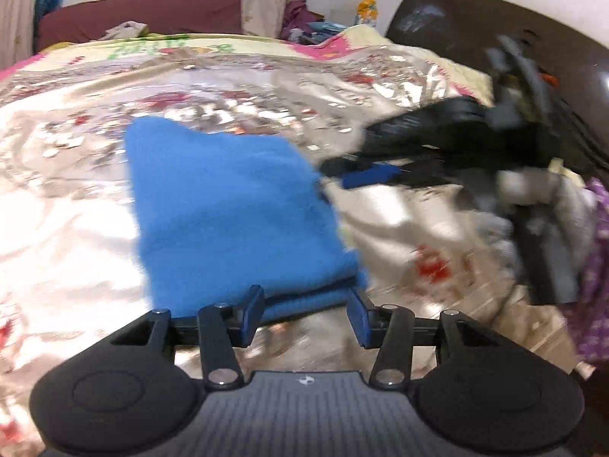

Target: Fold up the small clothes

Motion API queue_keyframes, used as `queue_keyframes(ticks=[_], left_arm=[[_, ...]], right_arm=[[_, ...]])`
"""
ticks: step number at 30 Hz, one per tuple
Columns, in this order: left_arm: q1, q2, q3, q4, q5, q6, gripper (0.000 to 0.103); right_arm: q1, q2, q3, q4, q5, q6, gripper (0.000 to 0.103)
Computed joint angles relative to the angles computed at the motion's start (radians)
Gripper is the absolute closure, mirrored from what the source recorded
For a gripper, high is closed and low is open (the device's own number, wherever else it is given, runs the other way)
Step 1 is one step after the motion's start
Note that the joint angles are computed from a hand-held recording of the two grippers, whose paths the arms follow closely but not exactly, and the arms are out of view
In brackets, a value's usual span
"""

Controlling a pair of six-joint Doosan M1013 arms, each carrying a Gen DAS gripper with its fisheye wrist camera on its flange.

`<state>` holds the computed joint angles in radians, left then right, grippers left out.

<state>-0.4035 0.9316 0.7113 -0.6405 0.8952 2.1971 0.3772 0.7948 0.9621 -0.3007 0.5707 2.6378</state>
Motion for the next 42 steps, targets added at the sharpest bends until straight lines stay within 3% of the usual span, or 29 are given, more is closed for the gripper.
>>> queue_keyframes(ticks=[8, 11, 12, 14, 15, 20, 24, 28, 32, 34, 37, 42], left_arm=[[0.011, -0.005, 0.007, 0.062, -0.089, -0.07, 0.052], [0.01, 0.018, -0.031, 0.092, -0.093, -0.105, 0.051], [0.009, 0.022, -0.038, 0.097, -0.094, -0.11, 0.051], [0.006, 0.024, -0.045, 0.106, -0.095, -0.105, 0.051], [0.005, 0.024, -0.043, 0.105, -0.097, -0.098, 0.051], [0.004, 0.035, -0.058, 0.088, -0.1, -0.077, 0.042], [-0.009, 0.102, -0.164, 0.204, -0.016, -0.169, 0.041], [-0.014, 0.1, -0.152, 0.22, -0.026, -0.142, 0.039], [-0.01, 0.1, -0.151, 0.2, -0.025, -0.146, 0.039], [-0.01, 0.097, -0.145, 0.197, -0.03, -0.144, 0.039], [-0.011, 0.095, -0.142, 0.197, -0.031, -0.144, 0.038], [-0.012, 0.096, -0.147, 0.203, -0.027, -0.151, 0.038]], right_arm=[[0.032, -0.052, 0.103, 0.005, -0.11, 0.058, 0.071], [0.038, -0.032, 0.068, 0.062, -0.07, -0.027, 0.071], [0.042, -0.02, 0.048, 0.05, -0.037, -0.032, 0.074], [0.044, -0.004, 0.024, 0.056, 0.0, -0.05, 0.094], [0.042, -0.006, 0.03, 0.076, -0.001, -0.049, 0.098], [0.047, -0.055, 0.131, 0.001, -0.056, 0.084, 0.099], [0.048, -0.051, 0.141, 0.014, -0.048, 0.11, 0.099], [0.047, -0.054, 0.126, 0.05, -0.036, 0.044, 0.089], [0.052, -0.066, 0.121, -0.087, -0.026, 0.167, 0.088], [0.049, -0.066, 0.112, -0.149, -0.04, 0.227, 0.076], [0.034, -0.038, 0.066, -0.188, -0.05, 0.277, 0.067], [0.003, 0.049, -0.07, -0.054, -0.002, 0.17, 0.064]])
